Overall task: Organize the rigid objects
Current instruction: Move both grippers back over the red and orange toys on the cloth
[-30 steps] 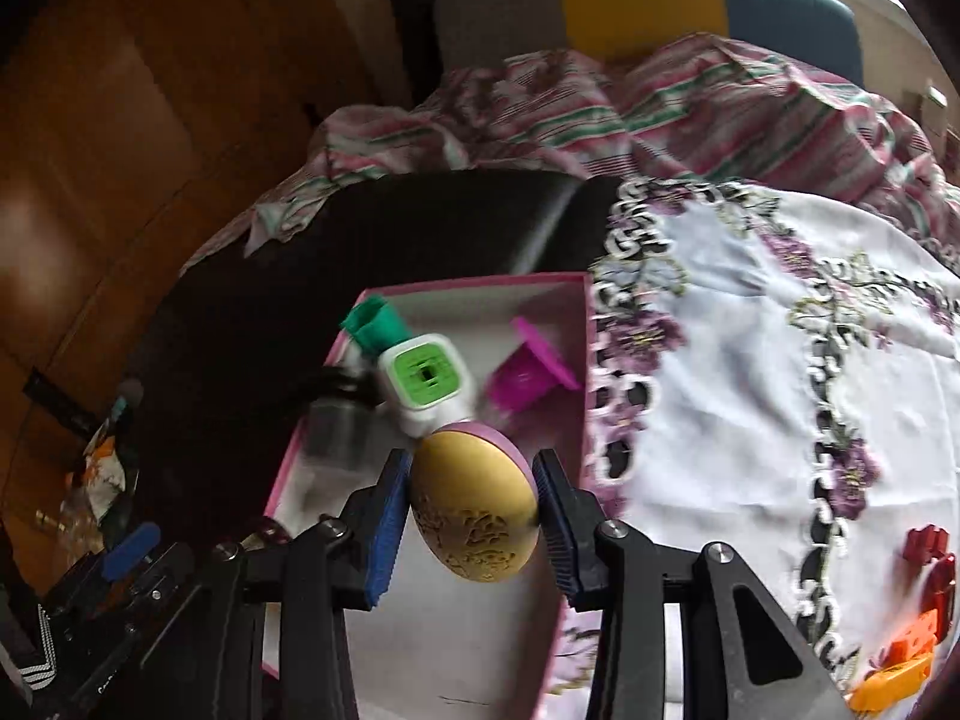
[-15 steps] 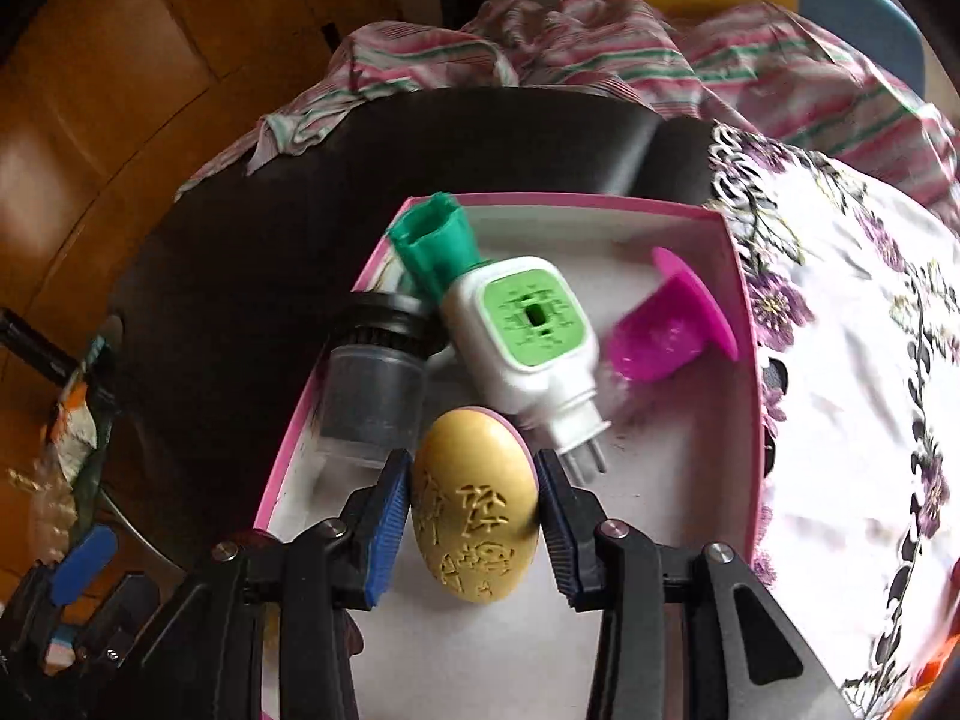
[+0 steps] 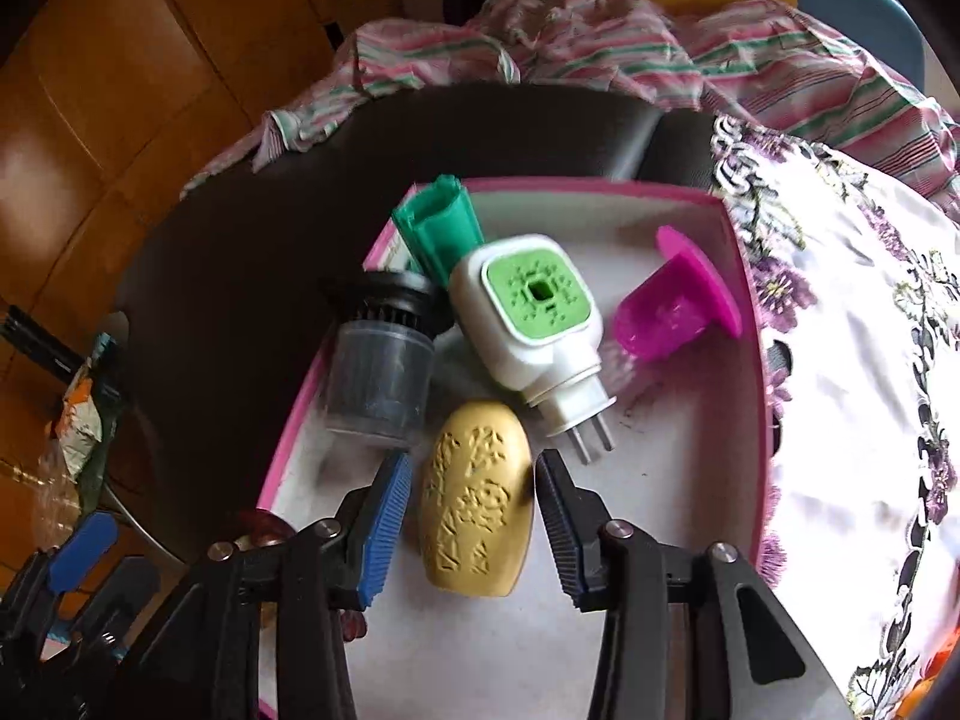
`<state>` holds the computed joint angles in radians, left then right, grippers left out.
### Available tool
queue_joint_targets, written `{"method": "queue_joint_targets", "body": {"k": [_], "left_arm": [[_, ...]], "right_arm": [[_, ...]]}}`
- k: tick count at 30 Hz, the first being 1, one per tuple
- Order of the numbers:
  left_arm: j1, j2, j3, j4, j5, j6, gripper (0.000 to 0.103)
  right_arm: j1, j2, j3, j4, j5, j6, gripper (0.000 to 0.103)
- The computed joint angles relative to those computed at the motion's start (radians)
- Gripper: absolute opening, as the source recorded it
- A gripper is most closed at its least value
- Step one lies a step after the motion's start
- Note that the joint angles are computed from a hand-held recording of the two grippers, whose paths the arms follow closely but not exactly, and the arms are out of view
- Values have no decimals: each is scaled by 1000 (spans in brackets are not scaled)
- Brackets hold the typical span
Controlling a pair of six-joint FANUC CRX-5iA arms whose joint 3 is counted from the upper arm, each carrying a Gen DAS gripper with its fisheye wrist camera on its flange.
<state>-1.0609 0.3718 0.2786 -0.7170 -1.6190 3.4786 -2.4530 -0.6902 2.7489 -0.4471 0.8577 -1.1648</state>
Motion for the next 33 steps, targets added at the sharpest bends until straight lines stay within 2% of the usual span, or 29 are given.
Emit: {"method": "queue_joint_targets", "body": {"k": [7, 23, 33], "left_arm": [[-4, 3, 13, -10, -17, -12, 53], [-19, 26, 68, -41, -45, -68, 53], [-16, 54, 118, -61, -30, -136, 53]], "right_arm": [[-11, 72, 100, -24, -88, 28, 44], [-70, 211, 284, -61, -204, 94, 44], [-182, 302, 368, 11, -241, -4, 44]]}}
